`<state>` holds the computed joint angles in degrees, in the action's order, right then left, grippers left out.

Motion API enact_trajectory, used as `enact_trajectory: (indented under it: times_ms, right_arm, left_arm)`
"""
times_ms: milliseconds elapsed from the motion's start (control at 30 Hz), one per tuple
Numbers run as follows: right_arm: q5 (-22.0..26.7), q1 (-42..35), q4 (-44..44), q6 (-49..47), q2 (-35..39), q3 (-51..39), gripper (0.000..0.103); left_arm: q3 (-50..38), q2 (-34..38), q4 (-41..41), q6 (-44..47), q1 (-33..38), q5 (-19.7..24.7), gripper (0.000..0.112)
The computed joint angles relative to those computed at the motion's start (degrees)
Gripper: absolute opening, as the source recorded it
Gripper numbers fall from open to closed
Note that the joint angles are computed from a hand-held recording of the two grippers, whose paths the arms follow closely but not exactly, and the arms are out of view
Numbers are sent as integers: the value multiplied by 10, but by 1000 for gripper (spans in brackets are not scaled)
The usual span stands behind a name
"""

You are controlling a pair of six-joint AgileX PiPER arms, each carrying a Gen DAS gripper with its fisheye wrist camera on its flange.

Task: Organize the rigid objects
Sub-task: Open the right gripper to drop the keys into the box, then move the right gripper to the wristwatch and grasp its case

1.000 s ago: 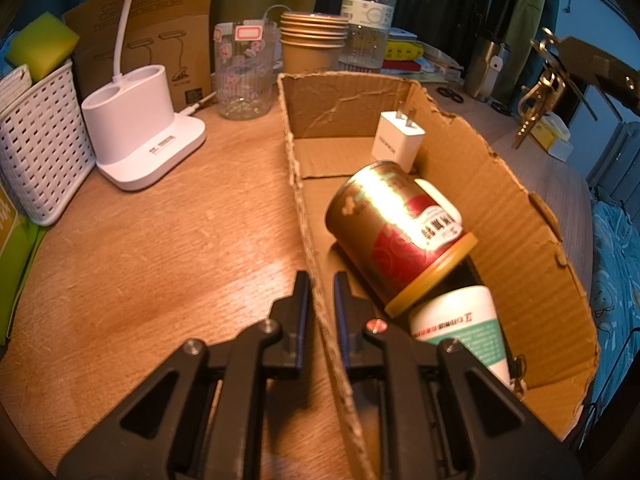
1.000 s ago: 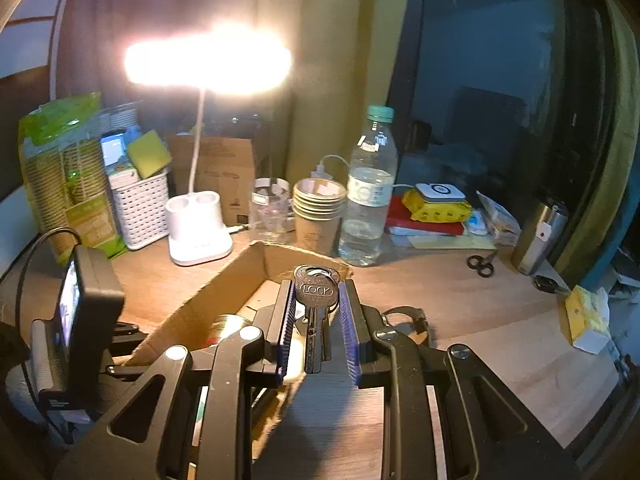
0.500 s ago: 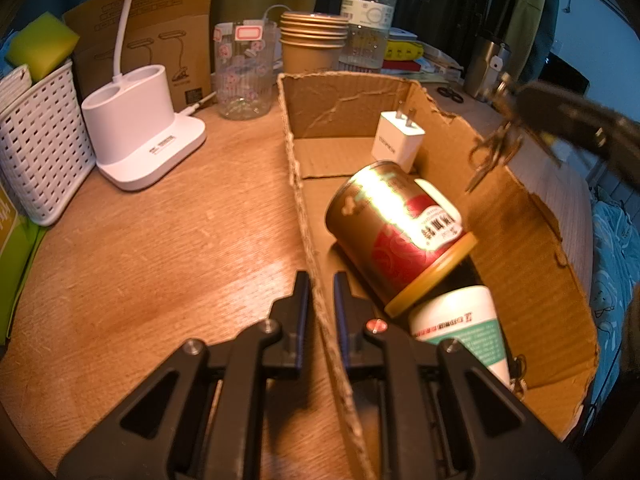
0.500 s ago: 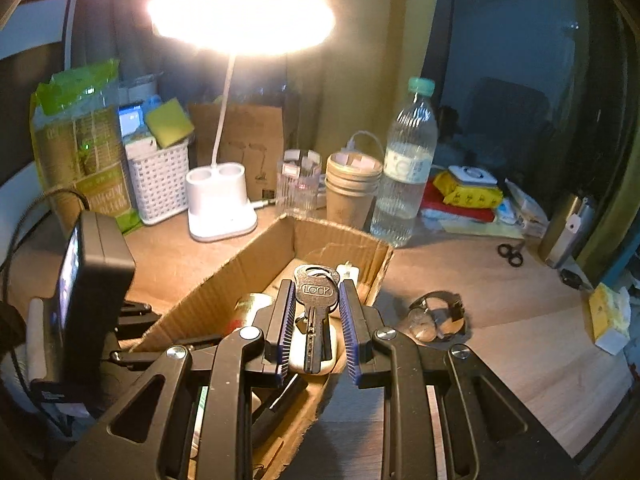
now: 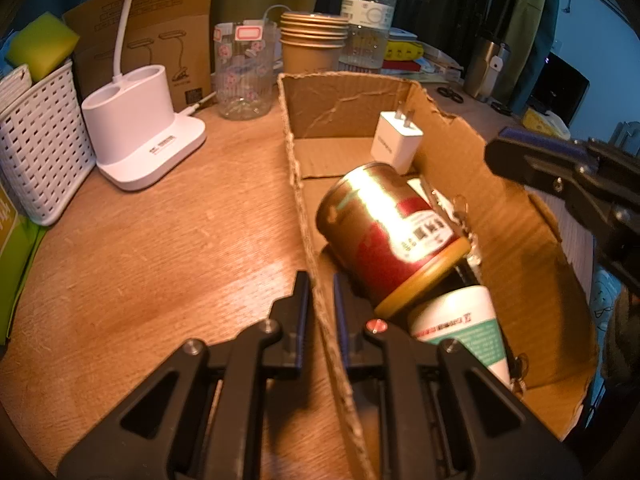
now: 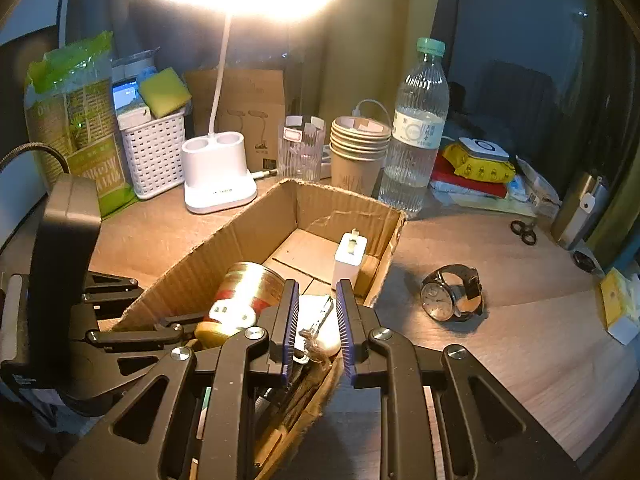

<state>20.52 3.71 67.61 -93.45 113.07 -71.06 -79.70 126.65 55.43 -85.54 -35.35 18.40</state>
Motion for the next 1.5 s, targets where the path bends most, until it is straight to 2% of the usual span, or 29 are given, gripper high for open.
enact_trajectory:
  times_ms: [533, 633, 733, 1133, 1267, 1500]
  right_arm:
    - [21, -21, 20, -6, -5, -1, 21]
    - [23, -26, 28, -9, -9, -1, 23]
    - [24, -33, 33, -6, -11, -4, 30]
    - [20, -59, 33, 12, 1, -26, 32]
    - [10, -64, 22, 27, 13, -39, 40]
    - [4, -68, -14, 69, 44, -72, 40]
  left_arm:
    - [0, 0, 0, 0, 0, 0, 13]
    - [0, 0, 0, 0, 0, 0, 13]
    - [0, 0, 0, 0, 0, 0, 13]
    - [0, 0, 0, 0, 0, 0, 13]
    - [0, 0, -1, 1, 0, 1, 13]
    - [0, 0, 0, 0, 0, 0, 13]
